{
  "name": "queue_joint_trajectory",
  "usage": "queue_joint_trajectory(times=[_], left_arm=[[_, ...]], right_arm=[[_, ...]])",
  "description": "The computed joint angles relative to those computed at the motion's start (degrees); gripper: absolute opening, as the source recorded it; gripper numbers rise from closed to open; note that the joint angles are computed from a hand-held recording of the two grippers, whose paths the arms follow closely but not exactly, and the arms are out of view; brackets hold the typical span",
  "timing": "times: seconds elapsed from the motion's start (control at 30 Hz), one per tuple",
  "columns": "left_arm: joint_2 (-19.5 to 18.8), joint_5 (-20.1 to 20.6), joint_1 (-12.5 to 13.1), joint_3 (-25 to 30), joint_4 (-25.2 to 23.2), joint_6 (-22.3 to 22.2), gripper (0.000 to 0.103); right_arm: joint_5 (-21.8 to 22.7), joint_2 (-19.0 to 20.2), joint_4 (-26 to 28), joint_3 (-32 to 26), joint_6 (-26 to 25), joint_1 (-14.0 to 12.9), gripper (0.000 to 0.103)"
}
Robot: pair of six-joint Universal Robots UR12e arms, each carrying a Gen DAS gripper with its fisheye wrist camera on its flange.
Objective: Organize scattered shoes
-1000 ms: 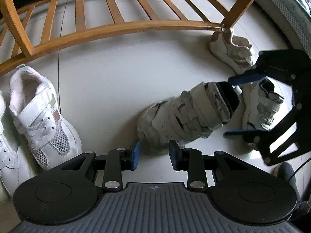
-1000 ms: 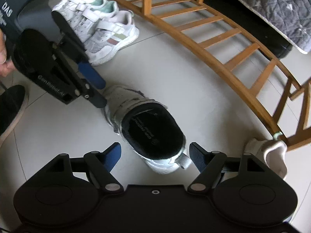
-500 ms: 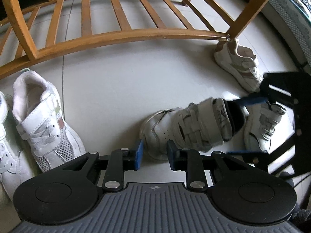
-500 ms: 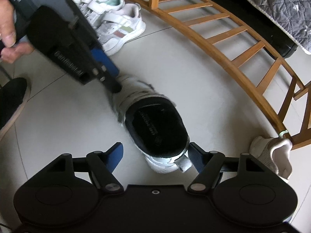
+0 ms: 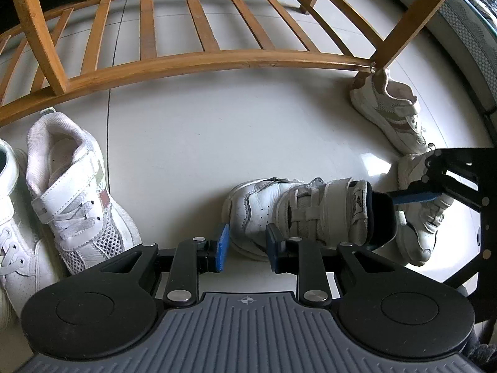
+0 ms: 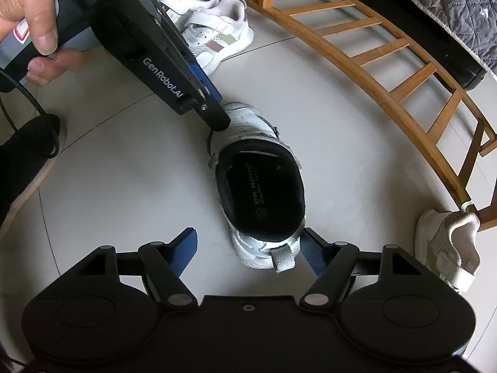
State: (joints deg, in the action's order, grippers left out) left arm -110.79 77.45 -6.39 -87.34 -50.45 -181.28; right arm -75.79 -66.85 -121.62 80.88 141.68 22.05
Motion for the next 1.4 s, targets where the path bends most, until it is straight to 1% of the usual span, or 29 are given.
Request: queue_joint_trajectory(times=[0.1,0.2,0.4,0.43,0.5,0.63,0.83,0.9,1.0,1.03,1.13,1.23,1.4], left_arm=[[0.3,-0.7,0.3,-0.2,-0.3,-0.6,0.027],[0.7,-2.1,0.6,-0.5,-0.3,-1.6,0.028],[1.6,-3.3,0.6,-1.0,0.3,-1.2,0.032],[1.8,-3.6,0.7,-1.1,0.5,-1.4,0.032],[2.1,-3.4,0.7,-1.2,1.0,-1.8,0.035],[2.8,-4.6,0.7,-1.6,2.7,-2.0,0.035],[3.1,-7.2,-0.1,-1.5,3.6,1.2,0.036],[3.0,-7.5,-0.4,-1.3,3.1,2.5,0.033],[2.5,-6.8,-0.9,-1.1,2.3,3.3,0.032],[2.4,-6.7,-0.9,-1.0,2.3,3.2,0.031],[2.2,-6.2,-0.8,-1.2,2.5,2.6,0.025],[2.3,-6.7,-0.4,-2.0,3.6,2.0,0.022],[2.4,-7.3,-0.1,-2.7,4.9,2.6,0.019]], right_arm=[[0.2,-0.3,0.1,0.3,-0.1,0.1,0.076],[0.4,-0.4,0.3,0.5,-0.5,0.2,0.076],[0.5,-0.5,0.4,0.5,-0.5,0.4,0.076],[0.8,0.0,0.9,-0.1,-1.6,0.2,0.076],[2.0,2.6,3.6,-4.1,-7.0,-0.7,0.076],[2.1,2.4,3.6,-3.8,-7.5,-0.7,0.076],[2.2,2.1,3.7,-3.4,-7.1,-0.5,0.076],[2.5,2.0,3.9,-3.3,-6.9,-0.4,0.076],[3.2,1.8,4.4,-3.2,-6.8,-0.4,0.076],[3.3,1.7,4.4,-3.1,-6.8,-0.4,0.076],[4.0,1.6,5.0,-3.0,-7.0,-0.5,0.076],[4.5,1.4,5.2,-3.0,-6.7,-0.6,0.076],[4.8,1.2,3.5,-3.0,-5.1,-1.0,0.076]])
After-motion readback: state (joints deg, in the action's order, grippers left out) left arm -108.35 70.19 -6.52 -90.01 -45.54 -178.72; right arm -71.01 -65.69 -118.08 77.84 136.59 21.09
